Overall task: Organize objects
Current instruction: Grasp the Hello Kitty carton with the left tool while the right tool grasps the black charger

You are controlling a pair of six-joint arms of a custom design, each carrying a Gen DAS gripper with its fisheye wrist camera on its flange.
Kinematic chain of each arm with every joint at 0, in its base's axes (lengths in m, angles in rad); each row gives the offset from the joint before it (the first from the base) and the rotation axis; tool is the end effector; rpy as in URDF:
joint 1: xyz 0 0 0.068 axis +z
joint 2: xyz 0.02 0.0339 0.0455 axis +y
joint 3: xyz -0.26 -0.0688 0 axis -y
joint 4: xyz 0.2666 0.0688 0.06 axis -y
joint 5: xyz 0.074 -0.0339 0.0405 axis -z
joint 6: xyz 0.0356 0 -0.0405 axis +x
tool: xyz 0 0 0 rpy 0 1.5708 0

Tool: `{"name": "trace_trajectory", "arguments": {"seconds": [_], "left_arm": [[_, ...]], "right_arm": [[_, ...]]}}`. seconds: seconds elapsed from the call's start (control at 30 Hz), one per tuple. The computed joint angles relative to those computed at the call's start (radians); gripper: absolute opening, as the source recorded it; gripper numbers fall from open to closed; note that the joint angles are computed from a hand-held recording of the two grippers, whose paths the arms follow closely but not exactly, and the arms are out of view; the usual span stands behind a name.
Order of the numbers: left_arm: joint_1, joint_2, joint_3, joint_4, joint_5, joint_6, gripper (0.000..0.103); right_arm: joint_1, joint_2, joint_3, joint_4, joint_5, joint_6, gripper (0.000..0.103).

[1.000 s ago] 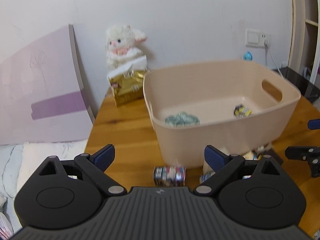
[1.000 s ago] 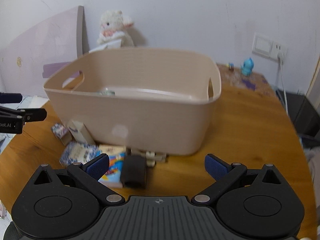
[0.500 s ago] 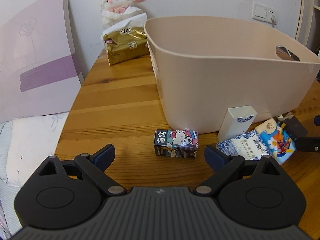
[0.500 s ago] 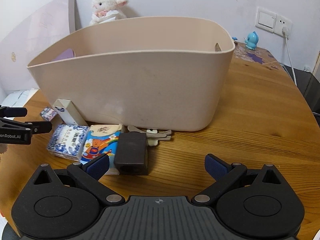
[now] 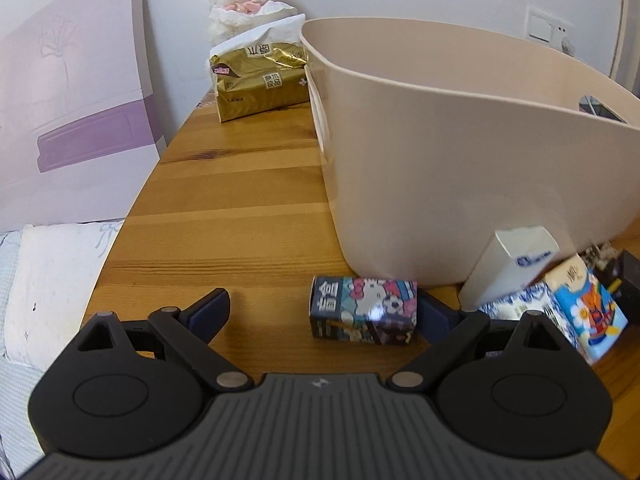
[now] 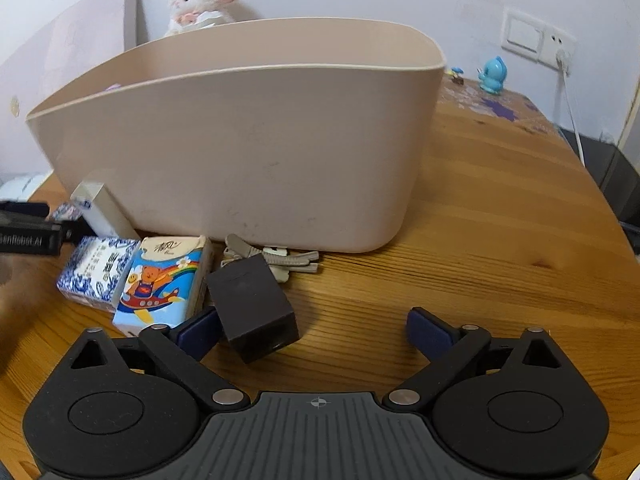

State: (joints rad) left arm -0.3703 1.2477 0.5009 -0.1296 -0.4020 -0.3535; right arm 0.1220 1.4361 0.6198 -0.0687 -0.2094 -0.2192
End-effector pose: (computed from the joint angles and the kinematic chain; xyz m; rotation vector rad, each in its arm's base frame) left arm 0.2308 -0.0747 0.1409 -0.1538 2.3561 0.1470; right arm 0.2773 0.0415 0.1338 -0.5043 2.3884 0.2137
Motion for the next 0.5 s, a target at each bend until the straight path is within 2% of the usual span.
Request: {"name": "trace_trajectory", "arguments": {"seconds": [0.17, 0.23, 0.27, 0.3, 0.33, 0.4, 0.5], "left_arm": [[-0.021, 0.009, -0.011, 0.038, -0.024, 0.002, 0.093], [-0.03, -0.006, -0.025, 0.054, -0.019, 0.015, 0.086], [-0.032, -0.017, -0.032, 0.057, -0.008, 0.02, 0.078], [-0.033, -0.028, -0.035, 0.054, 0.009, 0.024, 0.07], [-0.036, -0.035, -0.033, 0.046, 0.021, 0.024, 0.066], [-0.051, -0.041, -0.026, 0.028, 0.023, 0.021, 0.053], [-0.094, -0.032, -0.02, 0.02, -0.026, 0.021, 0.053]], "right_arm": [[0.027, -0.022, -0.021, 0.019, -0.009, -0.049, 0.075], [0.035, -0.034, -0.023, 0.008, -0.019, -0.066, 0.063], [0.039, -0.041, -0.023, 0.001, -0.023, -0.072, 0.059], [0.04, -0.046, -0.024, -0.005, -0.03, -0.077, 0.048], [0.044, -0.059, -0.029, -0.015, -0.038, -0.077, 0.036], [0.054, -0.076, -0.036, -0.025, -0.034, -0.082, 0.032], [0.054, -0.092, -0.042, -0.039, -0.037, -0.1, 0.029]]}}
